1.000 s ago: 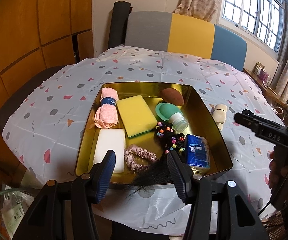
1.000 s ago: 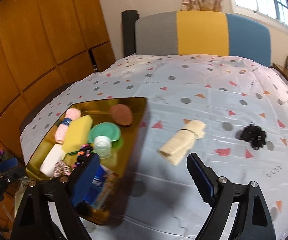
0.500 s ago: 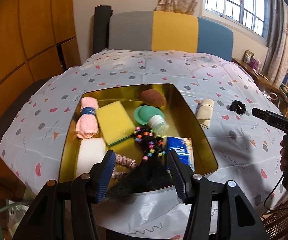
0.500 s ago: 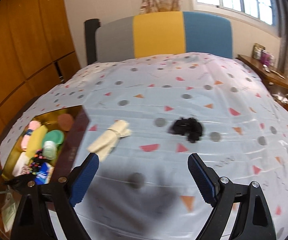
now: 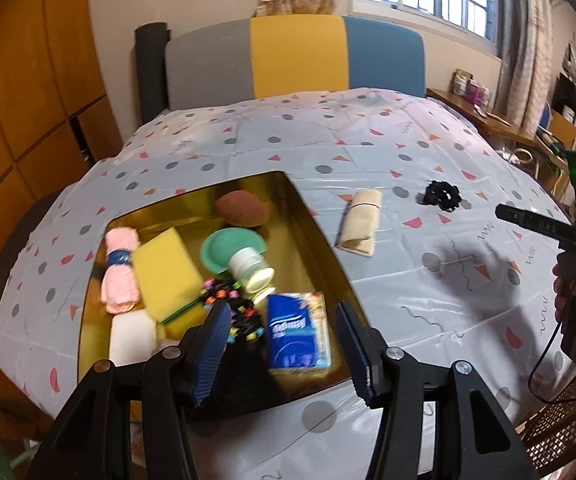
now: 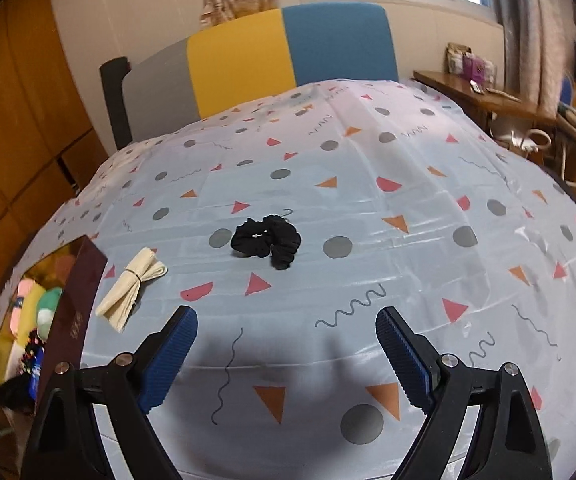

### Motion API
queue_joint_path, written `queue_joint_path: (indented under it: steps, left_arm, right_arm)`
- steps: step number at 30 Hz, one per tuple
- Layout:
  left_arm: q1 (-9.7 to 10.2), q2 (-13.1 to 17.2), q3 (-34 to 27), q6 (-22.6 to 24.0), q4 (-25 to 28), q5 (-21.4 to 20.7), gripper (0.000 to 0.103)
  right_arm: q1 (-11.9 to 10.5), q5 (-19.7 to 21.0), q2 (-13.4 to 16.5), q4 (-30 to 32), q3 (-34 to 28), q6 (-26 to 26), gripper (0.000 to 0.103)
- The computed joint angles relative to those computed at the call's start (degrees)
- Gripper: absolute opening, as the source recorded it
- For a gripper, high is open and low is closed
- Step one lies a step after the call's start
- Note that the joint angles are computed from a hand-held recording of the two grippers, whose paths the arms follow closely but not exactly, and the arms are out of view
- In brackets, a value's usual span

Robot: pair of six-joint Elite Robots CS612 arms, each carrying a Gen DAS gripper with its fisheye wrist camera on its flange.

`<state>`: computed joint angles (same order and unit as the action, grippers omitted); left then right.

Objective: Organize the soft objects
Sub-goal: 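Move the left gripper to the beige rolled cloth and grasp it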

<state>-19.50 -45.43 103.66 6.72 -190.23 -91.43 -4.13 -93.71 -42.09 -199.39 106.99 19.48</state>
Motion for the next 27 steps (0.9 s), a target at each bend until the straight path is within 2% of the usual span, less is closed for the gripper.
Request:
queue_joint_path:
  steps: [4, 10, 18, 22, 27]
  left_arm:
    - [-0.79, 0.40, -1.15, 0.64, 1.40, -0.18, 0.055]
    - [-1.44, 1.10, -3.60, 2.46, 3.53, -3.18, 0.055]
    - [-2.58, 3.01, -8.79, 5.03, 8.28, -5.69, 0.055]
    - [-3.22, 5.08, -13.34, 6.13, 13.45, -7.04, 0.055]
    - [-4.20, 8.51, -19.51, 5.57, 20.68, -5.27, 0.055]
  right_arm:
    - [-0.15, 0.05, -0.21, 1.59, -0.09, 2.25, 0.092]
    - [-0.99, 1.27, -0.42, 3.06, 0.22, 6.53, 0.092]
    - [-0.85, 1.40, -0.53, 1.71, 0.28, 6.77, 0.092]
    - [-0.65, 1.16, -0.63, 0.95, 0.33, 6.32, 0.092]
    - [-0.78, 1.64, -0.72, 0.09, 0.53, 6.69, 0.093]
